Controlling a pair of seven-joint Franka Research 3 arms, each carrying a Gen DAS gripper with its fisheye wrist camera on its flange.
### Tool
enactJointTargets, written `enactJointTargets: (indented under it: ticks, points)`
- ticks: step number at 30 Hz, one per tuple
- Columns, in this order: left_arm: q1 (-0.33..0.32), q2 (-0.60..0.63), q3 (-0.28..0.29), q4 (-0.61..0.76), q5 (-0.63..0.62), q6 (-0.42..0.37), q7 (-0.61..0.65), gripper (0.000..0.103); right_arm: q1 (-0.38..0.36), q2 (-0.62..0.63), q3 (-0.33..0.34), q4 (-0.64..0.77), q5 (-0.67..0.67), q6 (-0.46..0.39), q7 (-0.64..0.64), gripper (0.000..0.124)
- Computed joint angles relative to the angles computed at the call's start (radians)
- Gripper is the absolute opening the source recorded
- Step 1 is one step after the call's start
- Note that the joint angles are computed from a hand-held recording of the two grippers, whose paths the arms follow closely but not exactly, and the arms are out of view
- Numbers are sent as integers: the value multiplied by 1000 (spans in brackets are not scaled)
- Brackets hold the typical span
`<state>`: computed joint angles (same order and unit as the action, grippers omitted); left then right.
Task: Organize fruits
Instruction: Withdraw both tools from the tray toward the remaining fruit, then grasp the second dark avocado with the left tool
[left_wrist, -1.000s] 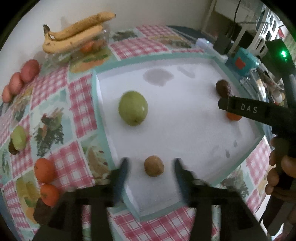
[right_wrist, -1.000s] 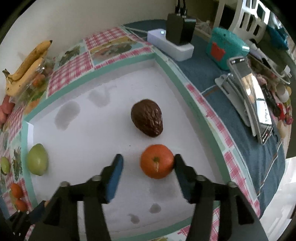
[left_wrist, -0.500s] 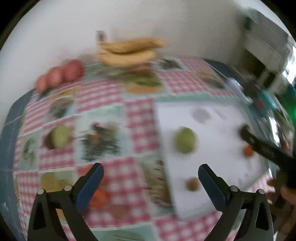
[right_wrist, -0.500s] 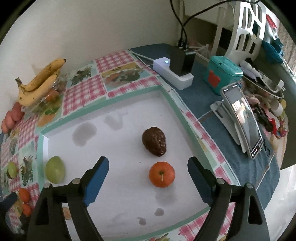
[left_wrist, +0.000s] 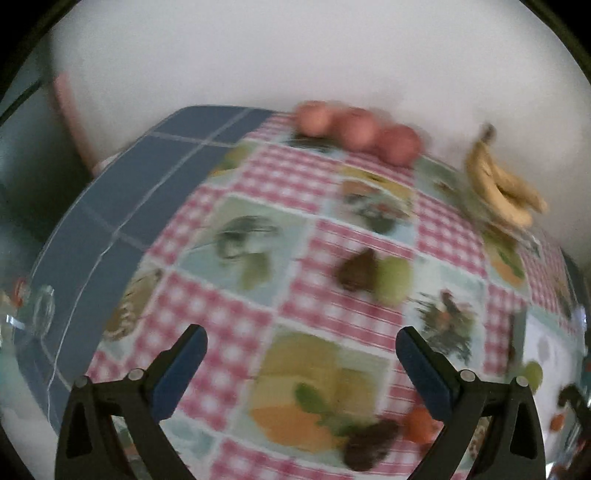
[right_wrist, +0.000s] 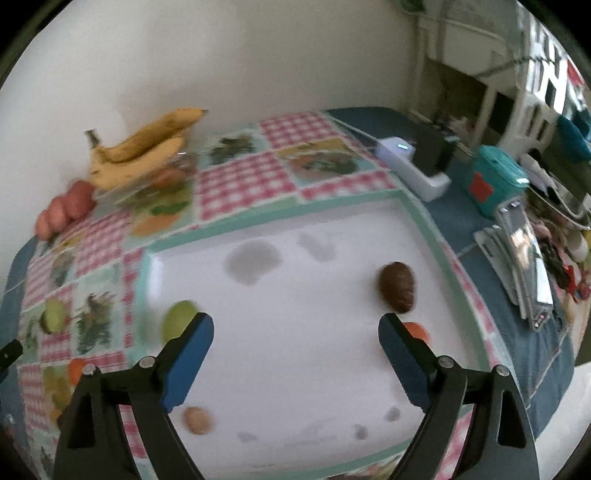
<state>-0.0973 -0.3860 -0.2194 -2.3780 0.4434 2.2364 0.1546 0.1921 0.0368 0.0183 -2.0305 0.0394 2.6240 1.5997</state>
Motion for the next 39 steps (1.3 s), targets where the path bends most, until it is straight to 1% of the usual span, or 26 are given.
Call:
enactJointTargets:
  ticks: [3, 5, 7, 10, 15, 18, 20, 23, 25, 28, 32, 34, 37, 39]
  points:
    - [7, -65, 5, -58, -9, 3, -37, 103, 16, -13, 20, -9, 64, -8, -81, 91]
    - [8, -80, 2, -71, -11, 3, -44, 103, 28, -23, 30, -15, 102, -18, -121, 91]
    - [4, -96, -2, -88, -14, 10, -50, 103, 40, -34, 38, -22, 168, -26, -177, 91]
    - [-5, -116, -2, -108, -34, 17, -54, 103, 60, -53, 49, -36, 225, -38, -221, 91]
    - [-7, -137, -10, -141, -42, 52, -83, 103, 90, -89, 66, -80, 204, -33, -238, 91]
    - [-21, -128, 0, -150, -66, 77, -66, 103, 101, -103, 69, -101, 210, -39, -247, 91]
    - [-37, -108, 17, -146, -102, 94, -28, 103, 106, -109, 68, -108, 216, -46, -257, 91]
    - [-52, -80, 29, -140, -140, 131, 24, 103, 104, -111, 69, -118, 187, -50, -240, 91]
    - [-70, -49, 42, -125, -178, 146, 88, 103, 99, -105, 67, -115, 162, -60, -220, 91]
    - [-98, 4, 59, -100, -251, 163, 193, 103, 94, -92, 61, -105, 164, -75, -203, 91]
    - [-113, 64, 67, -78, -341, 187, 283, 103, 89, -79, 57, -92, 165, -97, -194, 91]
    - [-115, 92, 65, -65, -373, 185, 317, 103, 88, -77, 54, -90, 177, -100, -199, 91]
    - [-120, 144, 59, -28, -409, 162, 383, 103, 86, -76, 53, -88, 184, -101, -197, 91]
    - [-116, 179, 42, 6, -392, 127, 397, 103, 85, -74, 53, -87, 184, -103, -196, 91]
